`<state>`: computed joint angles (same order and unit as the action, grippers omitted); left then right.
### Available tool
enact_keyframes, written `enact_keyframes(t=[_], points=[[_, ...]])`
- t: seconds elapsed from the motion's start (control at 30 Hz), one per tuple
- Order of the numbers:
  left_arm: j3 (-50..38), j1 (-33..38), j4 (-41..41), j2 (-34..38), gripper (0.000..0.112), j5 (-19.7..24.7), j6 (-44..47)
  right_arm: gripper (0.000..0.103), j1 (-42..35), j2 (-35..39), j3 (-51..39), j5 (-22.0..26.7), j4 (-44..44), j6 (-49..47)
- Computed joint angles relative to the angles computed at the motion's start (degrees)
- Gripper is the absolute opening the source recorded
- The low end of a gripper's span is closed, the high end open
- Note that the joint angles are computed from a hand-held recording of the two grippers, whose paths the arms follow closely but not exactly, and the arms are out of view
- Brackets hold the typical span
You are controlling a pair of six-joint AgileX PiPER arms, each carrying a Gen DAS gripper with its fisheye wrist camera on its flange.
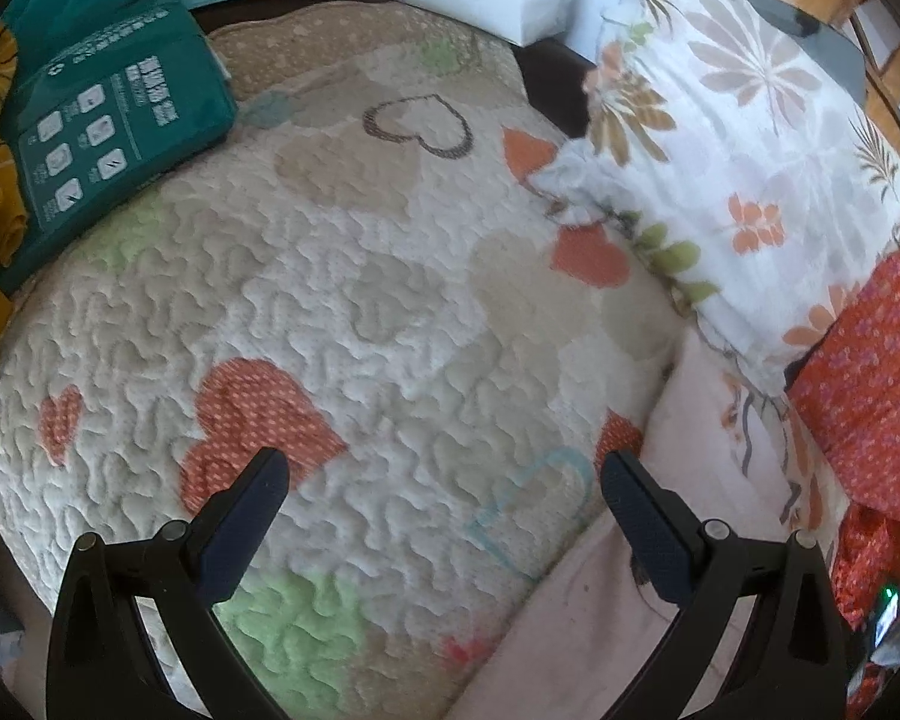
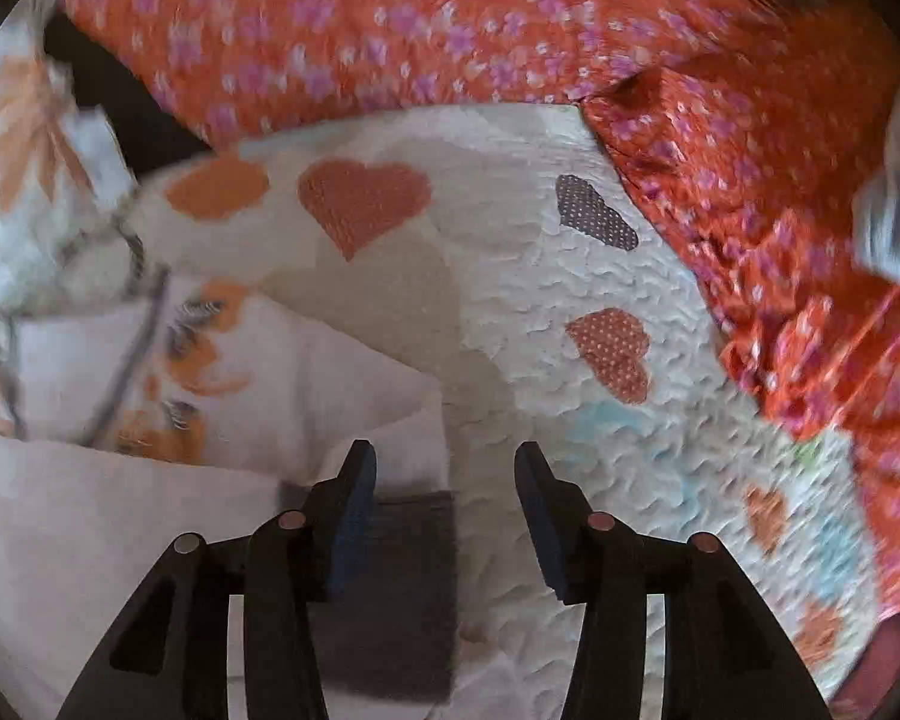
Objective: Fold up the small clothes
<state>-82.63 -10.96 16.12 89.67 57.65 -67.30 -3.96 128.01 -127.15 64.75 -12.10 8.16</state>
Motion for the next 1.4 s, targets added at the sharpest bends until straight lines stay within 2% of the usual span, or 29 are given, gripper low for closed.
enact_keyframes(t=[0.1, 0.17, 0.23, 0.33, 0.4, 0.47, 0.57, 0.63, 0.73, 0.77, 0.8, 0.97, 1.0, 1.13, 1.2, 1.27, 1.3, 1.4], points=[[1.1, 0.9, -0.4, -0.7, 0.103, 0.0, 0.3, 0.052, 1.6, -8.6, 13.3, -8.6, 3.2, -4.3], [1.4, 1.1, -0.8, -0.7, 0.103, 0.0, 0.3, 0.052, 3.6, -12.5, 18.5, -11.1, 8.8, -10.5], [1.9, 1.5, -1.7, -0.8, 0.103, -0.4, 0.4, 0.052, 6.2, -15.0, 21.3, -10.7, 14.6, -15.7], [2.2, 1.8, -2.4, -0.9, 0.103, -0.7, 0.1, 0.052, 11.2, -16.9, 24.6, -6.4, 28.0, -25.6], [2.1, 1.7, -2.3, -0.9, 0.103, -0.6, 0.2, 0.052, 16.1, -17.5, 26.8, -6.7, 30.9, -29.6], [2.0, 1.5, -2.1, -1.0, 0.103, -0.5, 0.7, 0.052, 21.8, -18.8, 30.4, -11.0, 29.5, -31.4], [2.8, 2.4, -2.7, -1.8, 0.103, -0.8, 1.4, 0.052, 32.0, -18.2, 32.7, -18.8, 18.7, -27.8], [3.9, 3.4, -3.4, -2.8, 0.103, -1.3, 1.6, 0.052, 35.3, -15.1, 30.5, -20.0, 12.9, -24.8], [5.3, 4.6, -4.3, -4.1, 0.103, -1.9, 2.3, 0.049, 38.2, -7.2, 22.7, -17.4, 3.5, -19.8], [5.7, 4.9, -4.4, -4.4, 0.103, -2.0, 2.5, 0.025, 38.2, -4.3, 19.4, -15.9, 2.3, -18.6], [6.1, 5.2, -4.6, -4.8, 0.103, -2.1, 2.8, 0.020, 37.4, -3.3, 17.8, -14.7, 3.4, -18.2], [7.5, 6.1, -4.8, -6.2, 0.103, -2.4, 3.3, 0.019, 32.9, -6.1, 20.3, -14.4, 17.9, -22.2], [7.6, 6.3, -5.1, -6.2, 0.103, -2.6, 3.5, 0.019, 33.2, -6.7, 21.5, -14.6, 18.8, -22.9], [7.6, 5.9, -6.9, -5.5, 0.103, -3.1, 4.5, 0.032, 35.0, -8.2, 25.4, -16.0, 15.9, -22.2], [7.7, 6.1, -8.6, -5.0, 0.103, -3.6, 5.8, 0.043, 36.0, -10.4, 28.2, -17.0, 15.1, -23.0], [7.4, 6.0, -9.4, -4.4, 0.103, -3.6, 6.3, 0.057, 36.0, -13.0, 30.8, -16.7, 18.6, -27.8], [7.3, 5.9, -9.4, -4.2, 0.103, -3.5, 6.2, 0.057, 35.6, -14.0, 31.5, -15.5, 21.4, -30.8], [7.0, 5.5, -8.8, -4.1, 0.103, -3.6, 5.7, 0.053, 31.4, -12.9, 27.7, -3.6, 35.4, -40.9]])
